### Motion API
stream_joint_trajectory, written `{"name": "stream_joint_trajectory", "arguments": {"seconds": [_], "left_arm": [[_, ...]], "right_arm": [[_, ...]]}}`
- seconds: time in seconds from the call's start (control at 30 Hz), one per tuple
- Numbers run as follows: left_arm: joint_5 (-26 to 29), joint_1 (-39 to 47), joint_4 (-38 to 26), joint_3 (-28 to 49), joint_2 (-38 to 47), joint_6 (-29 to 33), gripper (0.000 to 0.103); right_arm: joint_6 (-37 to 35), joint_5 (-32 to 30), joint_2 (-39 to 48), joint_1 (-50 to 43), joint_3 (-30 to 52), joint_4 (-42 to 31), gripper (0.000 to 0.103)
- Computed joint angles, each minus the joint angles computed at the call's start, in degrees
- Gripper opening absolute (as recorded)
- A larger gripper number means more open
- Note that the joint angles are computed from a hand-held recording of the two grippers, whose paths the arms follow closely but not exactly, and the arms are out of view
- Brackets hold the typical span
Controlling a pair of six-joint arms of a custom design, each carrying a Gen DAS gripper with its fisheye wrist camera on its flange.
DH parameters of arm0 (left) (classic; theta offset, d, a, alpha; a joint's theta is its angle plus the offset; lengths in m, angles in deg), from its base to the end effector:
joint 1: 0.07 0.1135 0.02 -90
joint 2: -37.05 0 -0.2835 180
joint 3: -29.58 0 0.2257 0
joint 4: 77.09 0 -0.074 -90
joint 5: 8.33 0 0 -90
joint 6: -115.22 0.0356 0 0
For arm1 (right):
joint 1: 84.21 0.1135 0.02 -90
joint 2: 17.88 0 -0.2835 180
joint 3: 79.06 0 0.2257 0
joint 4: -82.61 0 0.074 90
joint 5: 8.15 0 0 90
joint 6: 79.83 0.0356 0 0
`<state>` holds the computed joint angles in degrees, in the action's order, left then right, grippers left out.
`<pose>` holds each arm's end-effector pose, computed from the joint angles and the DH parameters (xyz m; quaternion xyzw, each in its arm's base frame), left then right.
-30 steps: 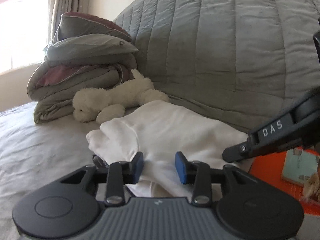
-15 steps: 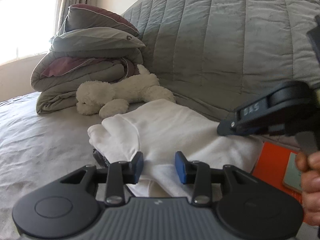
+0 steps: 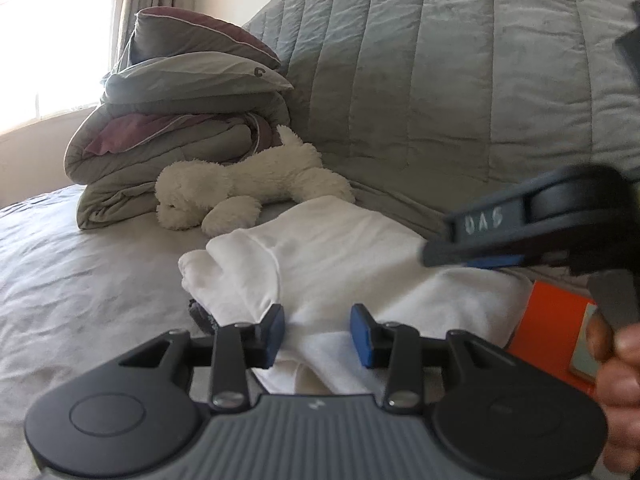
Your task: Fold clothes
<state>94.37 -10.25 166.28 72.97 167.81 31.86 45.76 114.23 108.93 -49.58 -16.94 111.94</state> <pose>0.3084 -0.0633 0.0586 0.1815 0.8158 -0.1094 0.5382 0.3163 0.1953 0.0762 0.1351 0.8521 0.0509 0.5030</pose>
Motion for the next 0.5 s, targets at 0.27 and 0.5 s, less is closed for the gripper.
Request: {"name": "stream_joint_trajectory", "arguments": {"seconds": [0.27,0.5], "left_arm": [[-4.23,0.83,-10.09,-5.62,-11.04,-2.23,0.075],[-0.47,3.08,-19.28,-9.86,-20.57,-1.64,0.084]], "right_arm": [[4.16,3.88,-4.47,3.39,-0.8,-6.07,0.085],[6.78,6.68,-7.76,5.74,-2.05,-11.17,0.103]]}}
